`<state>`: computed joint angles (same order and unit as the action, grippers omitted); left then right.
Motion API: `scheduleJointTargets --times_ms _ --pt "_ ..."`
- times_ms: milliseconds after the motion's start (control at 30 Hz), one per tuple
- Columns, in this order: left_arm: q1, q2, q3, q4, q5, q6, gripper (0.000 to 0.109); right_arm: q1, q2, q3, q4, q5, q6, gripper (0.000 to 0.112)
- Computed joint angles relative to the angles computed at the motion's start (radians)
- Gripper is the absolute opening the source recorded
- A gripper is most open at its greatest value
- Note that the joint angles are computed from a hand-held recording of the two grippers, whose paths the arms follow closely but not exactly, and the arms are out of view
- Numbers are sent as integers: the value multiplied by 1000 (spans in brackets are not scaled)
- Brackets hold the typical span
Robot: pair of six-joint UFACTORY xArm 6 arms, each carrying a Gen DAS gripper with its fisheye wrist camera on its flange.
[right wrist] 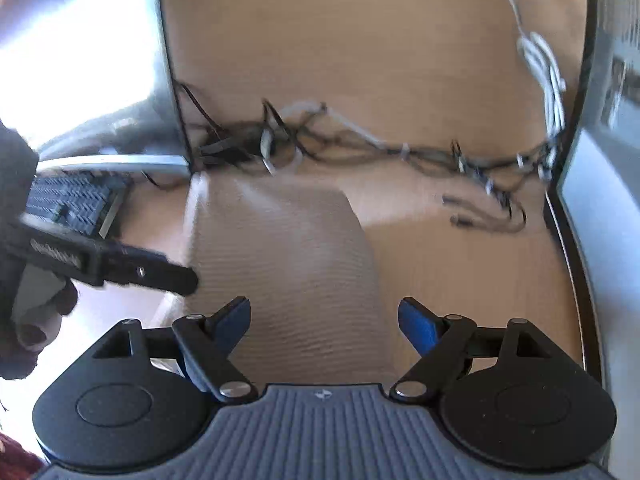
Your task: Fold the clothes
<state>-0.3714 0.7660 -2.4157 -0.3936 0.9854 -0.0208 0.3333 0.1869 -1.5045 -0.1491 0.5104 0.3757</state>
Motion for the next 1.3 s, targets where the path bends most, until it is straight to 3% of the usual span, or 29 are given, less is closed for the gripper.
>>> scheduleJointTargets --times_ms 67,167,300,467,633,700,767,867,1000,1100,1300 --pt "-6 -93 147 76 -76 -45 95 8 -4 6 30 -37 -30 82" --pt "-16 -166 261 164 -130 -117 95 35 42 -28 56 18 -76 85" --pt "-25 -195 306 227 -139 -137 95 82 79 -55 -137 55 -75 91" --pt "-31 -199 307 261 -136 -150 95 113 58 -63 -149 26 -164 90" --pt "-33 -206 316 268 -152 -135 95 141 43 -28 -219 78 -252 90" --pt "-33 -202 310 265 -150 -134 95 136 27 4 -281 93 -247 83" --pt "-34 -195 301 259 -146 -126 95 120 9 24 -299 91 -237 50" --pt "-35 -184 288 237 -136 -108 95 79 -20 30 -146 55 -267 28" --pt "-40 -159 261 197 -102 -93 91 52 -37 16 -85 -5 -208 21" --pt "-43 -163 268 175 -100 -64 89 28 -17 -30 73 -4 -223 20" --pt "-27 -201 348 -186 -88 237 85 -3 -5 -80 529 3 -320 16"
